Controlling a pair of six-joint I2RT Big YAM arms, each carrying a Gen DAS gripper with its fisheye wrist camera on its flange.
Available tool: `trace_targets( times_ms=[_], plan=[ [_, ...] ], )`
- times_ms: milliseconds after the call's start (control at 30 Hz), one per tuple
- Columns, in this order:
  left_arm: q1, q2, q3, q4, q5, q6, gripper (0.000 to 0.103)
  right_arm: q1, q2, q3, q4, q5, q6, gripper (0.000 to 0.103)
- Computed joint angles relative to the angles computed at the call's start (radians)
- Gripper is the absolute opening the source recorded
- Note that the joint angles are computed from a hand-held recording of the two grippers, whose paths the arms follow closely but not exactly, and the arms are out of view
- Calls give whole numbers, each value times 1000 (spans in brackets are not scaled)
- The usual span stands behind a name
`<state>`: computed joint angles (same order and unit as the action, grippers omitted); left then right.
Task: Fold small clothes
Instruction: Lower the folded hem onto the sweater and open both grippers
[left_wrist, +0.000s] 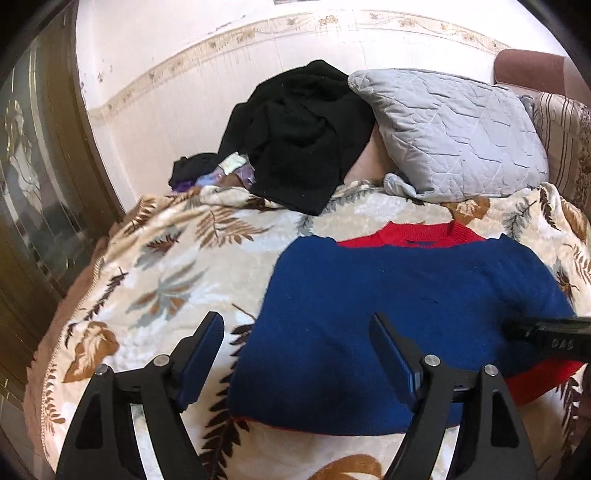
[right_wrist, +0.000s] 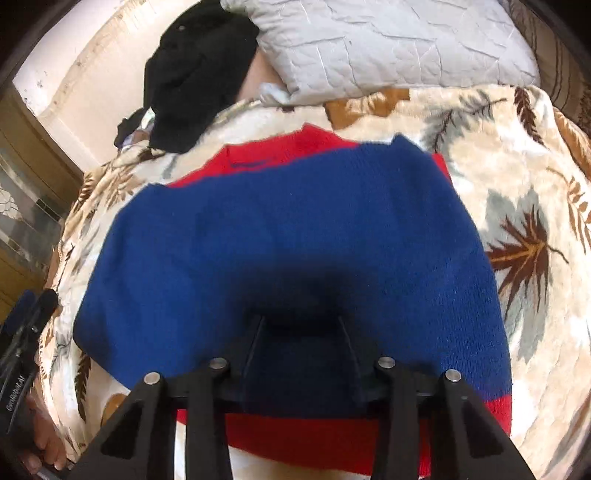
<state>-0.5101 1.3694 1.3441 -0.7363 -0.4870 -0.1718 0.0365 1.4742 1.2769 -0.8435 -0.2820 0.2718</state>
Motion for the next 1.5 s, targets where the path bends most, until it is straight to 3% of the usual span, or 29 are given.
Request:
trace_targets(
  times_ms=[133, 233, 367, 467, 833, 1000, 1133, 1267, 1367, 1500],
  plan=[
    [7, 1, 1, 7, 6, -5, 82, 18, -36, -14, 119, -20, 10, 42],
    [9, 6, 3, 14, -11, 0, 83, 42, -8, 9, 157, -54, 25, 42],
    [23, 17, 6, 16, -3, 5, 83, 88, 66, 69, 130, -38, 13, 42],
    [32, 25, 11, 11, 4, 6, 83, 117, 151, 125, 58, 14, -29, 44],
    [40, 29, 16, 27, 9, -4, 83, 79, 44, 52, 134, 25, -3, 43],
    [33, 35, 22, 16, 12, -9, 83, 67, 56, 53, 51, 79, -38, 43],
    [31, 72, 50, -51, 56, -15, 85, 67, 63, 44, 48, 84, -109, 43],
    [69, 153, 110, -234, 138, -109, 85, 13, 25, 22, 37, -46, -71, 44],
    [108, 141, 88, -246, 215, -152, 85, -41, -12, -12, 56, -91, -55, 44],
    [123, 126, 79, -282, 156, -167, 85, -90, -49, -40, 28, -132, -41, 44]
  ],
)
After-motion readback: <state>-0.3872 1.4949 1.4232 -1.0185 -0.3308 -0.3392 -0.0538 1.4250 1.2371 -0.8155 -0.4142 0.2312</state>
